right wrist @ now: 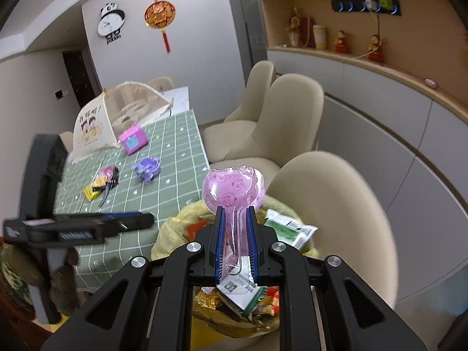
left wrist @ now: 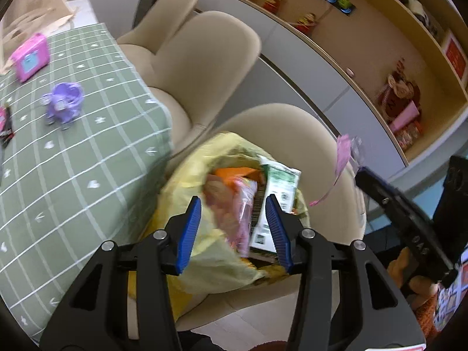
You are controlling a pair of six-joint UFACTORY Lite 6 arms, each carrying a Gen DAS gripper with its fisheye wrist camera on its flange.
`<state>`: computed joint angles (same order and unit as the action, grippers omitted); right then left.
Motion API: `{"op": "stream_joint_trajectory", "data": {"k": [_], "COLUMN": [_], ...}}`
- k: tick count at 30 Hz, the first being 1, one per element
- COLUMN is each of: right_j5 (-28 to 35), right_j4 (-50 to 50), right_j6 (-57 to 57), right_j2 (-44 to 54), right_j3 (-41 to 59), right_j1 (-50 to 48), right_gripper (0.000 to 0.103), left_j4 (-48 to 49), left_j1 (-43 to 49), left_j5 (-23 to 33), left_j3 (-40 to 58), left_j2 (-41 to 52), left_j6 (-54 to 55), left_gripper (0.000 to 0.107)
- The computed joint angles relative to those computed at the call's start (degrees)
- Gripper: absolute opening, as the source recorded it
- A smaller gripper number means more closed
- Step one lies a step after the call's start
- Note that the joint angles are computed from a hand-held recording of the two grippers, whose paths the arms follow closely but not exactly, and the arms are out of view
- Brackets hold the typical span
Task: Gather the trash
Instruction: 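Open the left tool to drop the wrapper while the right tool drops the lollipop into the bag, then move both open tools back toward the table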
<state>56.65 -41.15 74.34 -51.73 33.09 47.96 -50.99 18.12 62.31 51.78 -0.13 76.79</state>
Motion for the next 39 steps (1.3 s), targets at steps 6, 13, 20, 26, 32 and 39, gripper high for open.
{"op": "stream_joint_trajectory", "data": {"k": [6,13,20,26,32,39], "right_j5": [-12.7,-26.3,-33.7,-36.9,-33.9,-29.5], "right_j4": [4.4,8.0,6.6,11.7,16.6,6.5], "right_j6": [-2.9,-6.0,-3.7,-7.0,-12.1,-2.5], "right_j2": [4.8,14.3,22.4,23.6,19.8,21.3], "right_j3": [-4.6,-7.9,-8.1,-9.2,-8.6,-0.4], "right_j1": [-7.9,-15.6,-17.0,-20.7,-23.1,-16.3], "right_gripper": [0.015,0.015,0.016,0.021,0.031,0.031], "left_j4": [2.0,4.1,5.5,4.9,5.1,6.1], "left_j1": [9.3,17.6,21.2,22.7,23.8,25.3], "left_j5": [1.6,2.0,1.0,0.9,0.2,-1.0], "left_j3": [6.0,13.2,18.5,21.7,26.9,39.7], "left_j2": [5.6,12.3,17.7,20.9,26.3,37.3], "left_j6": [1.4,2.5,1.9,2.4,0.3,-5.5], "left_gripper": [0.044,0.044,0.044,0.049,0.049,0.049]}}
